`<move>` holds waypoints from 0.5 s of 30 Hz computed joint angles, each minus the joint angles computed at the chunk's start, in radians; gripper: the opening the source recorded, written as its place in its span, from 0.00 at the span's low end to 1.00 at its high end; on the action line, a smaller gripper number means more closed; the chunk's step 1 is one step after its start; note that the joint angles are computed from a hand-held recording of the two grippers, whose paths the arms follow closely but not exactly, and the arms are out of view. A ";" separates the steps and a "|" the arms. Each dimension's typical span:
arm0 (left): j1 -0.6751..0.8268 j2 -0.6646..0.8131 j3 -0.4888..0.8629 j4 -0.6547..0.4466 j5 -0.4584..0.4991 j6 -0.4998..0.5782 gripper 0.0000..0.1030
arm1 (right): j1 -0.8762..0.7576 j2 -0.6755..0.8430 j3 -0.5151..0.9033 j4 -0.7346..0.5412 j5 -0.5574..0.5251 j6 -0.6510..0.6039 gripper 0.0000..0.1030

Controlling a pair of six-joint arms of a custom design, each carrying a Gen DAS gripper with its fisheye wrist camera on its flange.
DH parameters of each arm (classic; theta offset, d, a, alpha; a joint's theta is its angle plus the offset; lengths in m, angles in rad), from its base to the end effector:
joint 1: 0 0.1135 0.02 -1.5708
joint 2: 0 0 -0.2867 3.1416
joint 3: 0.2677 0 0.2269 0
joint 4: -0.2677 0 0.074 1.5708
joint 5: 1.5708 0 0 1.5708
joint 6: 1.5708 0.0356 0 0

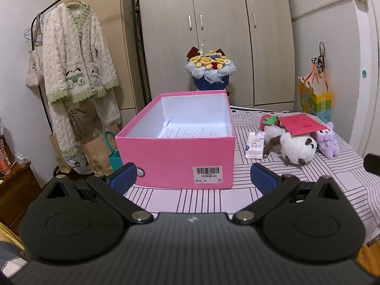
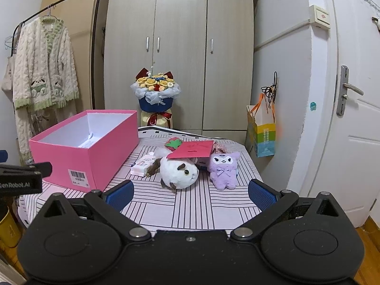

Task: Organize soft objects

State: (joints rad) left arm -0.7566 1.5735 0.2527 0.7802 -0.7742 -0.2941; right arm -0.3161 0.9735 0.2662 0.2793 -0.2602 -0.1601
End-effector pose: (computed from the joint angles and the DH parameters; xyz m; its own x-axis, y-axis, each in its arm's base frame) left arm 0.1759 -0.1318 0.1518 -0.3741 0.0681 -0.9249 -0.0559 0.9938 0.0958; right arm 0.1575 -0.0419 0.2090 -0.4019 -0.0306 -0.9152 0.0141 0.9991 -0.0396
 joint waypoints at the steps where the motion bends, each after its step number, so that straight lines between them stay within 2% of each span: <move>1: 0.003 0.002 0.000 0.001 0.000 -0.001 1.00 | 0.004 0.001 -0.005 0.007 0.004 -0.001 1.00; 10: 0.040 0.024 -0.009 0.022 0.042 -0.004 1.00 | 0.025 0.046 -0.006 0.040 0.023 -0.010 1.00; 15: 0.055 0.030 -0.009 0.023 0.059 -0.004 1.00 | 0.011 0.083 -0.009 0.064 -0.018 -0.012 1.00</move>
